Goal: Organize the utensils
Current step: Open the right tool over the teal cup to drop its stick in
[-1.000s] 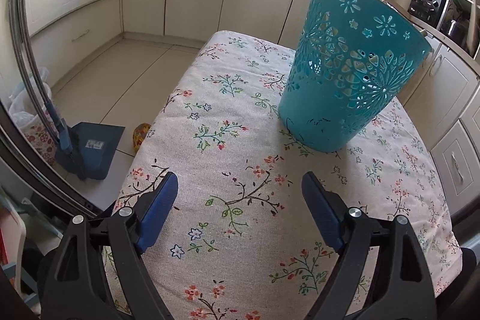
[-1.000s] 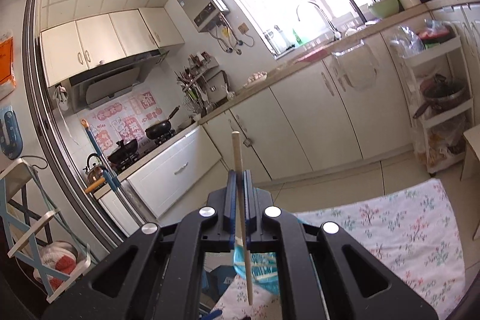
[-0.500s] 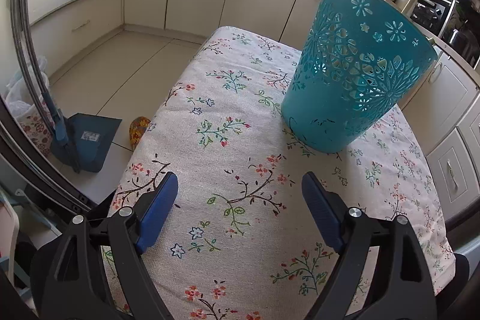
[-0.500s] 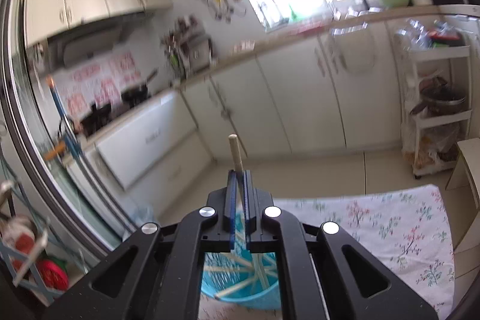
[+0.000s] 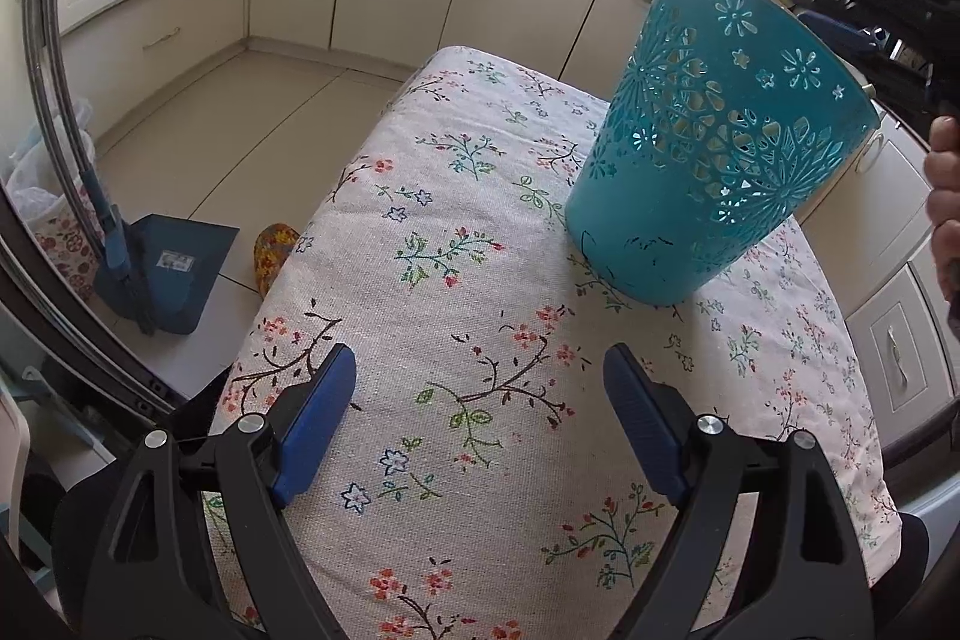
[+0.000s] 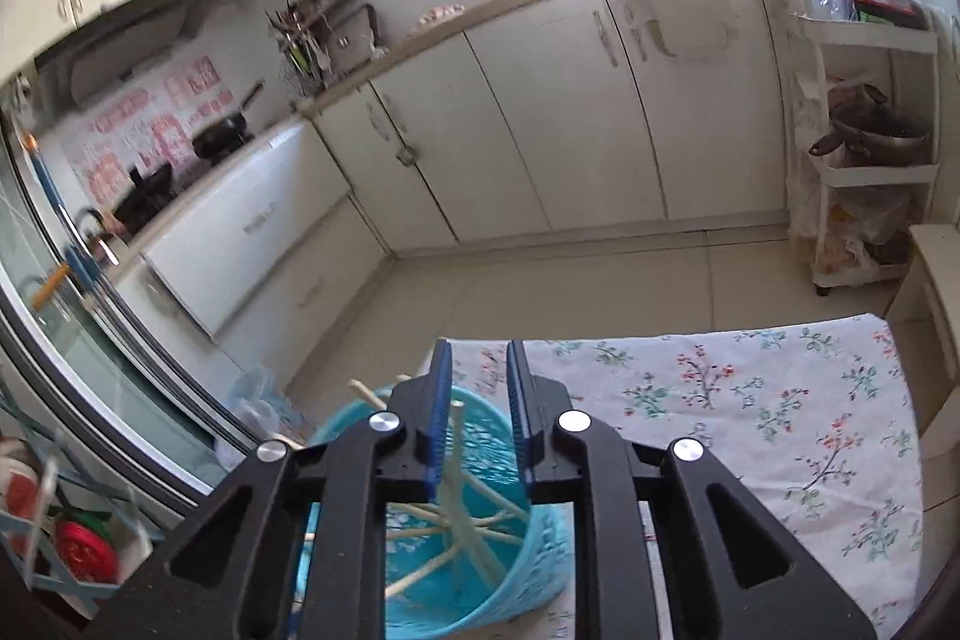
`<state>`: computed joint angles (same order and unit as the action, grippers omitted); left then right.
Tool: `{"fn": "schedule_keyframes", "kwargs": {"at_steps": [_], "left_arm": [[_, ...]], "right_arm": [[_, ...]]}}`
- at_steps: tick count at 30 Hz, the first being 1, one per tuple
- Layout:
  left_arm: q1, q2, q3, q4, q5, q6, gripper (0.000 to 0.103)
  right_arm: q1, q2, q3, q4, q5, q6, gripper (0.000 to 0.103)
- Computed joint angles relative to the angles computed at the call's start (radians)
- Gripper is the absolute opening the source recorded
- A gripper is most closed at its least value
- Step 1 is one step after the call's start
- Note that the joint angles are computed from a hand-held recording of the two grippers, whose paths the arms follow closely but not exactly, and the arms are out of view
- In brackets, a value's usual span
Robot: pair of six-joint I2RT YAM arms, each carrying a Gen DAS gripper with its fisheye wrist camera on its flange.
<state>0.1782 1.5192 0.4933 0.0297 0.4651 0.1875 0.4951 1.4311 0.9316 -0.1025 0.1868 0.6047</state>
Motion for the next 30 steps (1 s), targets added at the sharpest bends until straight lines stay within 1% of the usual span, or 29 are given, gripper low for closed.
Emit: {"fn": "schedule_keyframes", "kwargs": {"at_steps": [3, 6, 10, 15, 20, 22, 23, 26, 30], "left_arm": [[0.005, 0.006, 0.003, -0.002, 0.005, 0.001, 0.081], [0.007, 0.008, 0.005, -0.005, 0.008, 0.000, 0.081], [0.008, 0.011, 0.008, -0.008, 0.010, 0.001, 0.081], [0.008, 0.012, 0.009, -0.010, 0.009, -0.004, 0.081], [0.009, 0.013, 0.011, -0.011, 0.009, -0.002, 0.081], [0.008, 0.013, 0.011, -0.012, 0.009, -0.002, 0.081], [0.008, 0.013, 0.011, -0.012, 0.009, -0.002, 0.081], [0.008, 0.014, 0.011, -0.011, 0.009, -0.003, 0.081], [0.009, 0.014, 0.012, -0.013, 0.010, -0.001, 0.081]], "right_arm": [[0.014, 0.035, 0.016, -0.010, -0.004, -0.015, 0.016], [0.029, 0.031, 0.014, -0.006, 0.007, -0.019, 0.016], [0.040, 0.057, 0.049, -0.012, 0.016, -0.047, 0.016], [0.031, 0.085, 0.066, -0.016, -0.015, -0.050, 0.016], [0.046, 0.098, 0.059, -0.013, -0.018, -0.043, 0.016], [0.045, 0.108, 0.059, -0.006, -0.026, -0.036, 0.014], [0.043, 0.113, 0.059, -0.002, -0.033, -0.032, 0.008], [0.053, 0.105, 0.046, 0.017, -0.009, -0.032, 0.006], [0.085, 0.042, 0.020, 0.031, 0.079, -0.030, 0.005]]}}
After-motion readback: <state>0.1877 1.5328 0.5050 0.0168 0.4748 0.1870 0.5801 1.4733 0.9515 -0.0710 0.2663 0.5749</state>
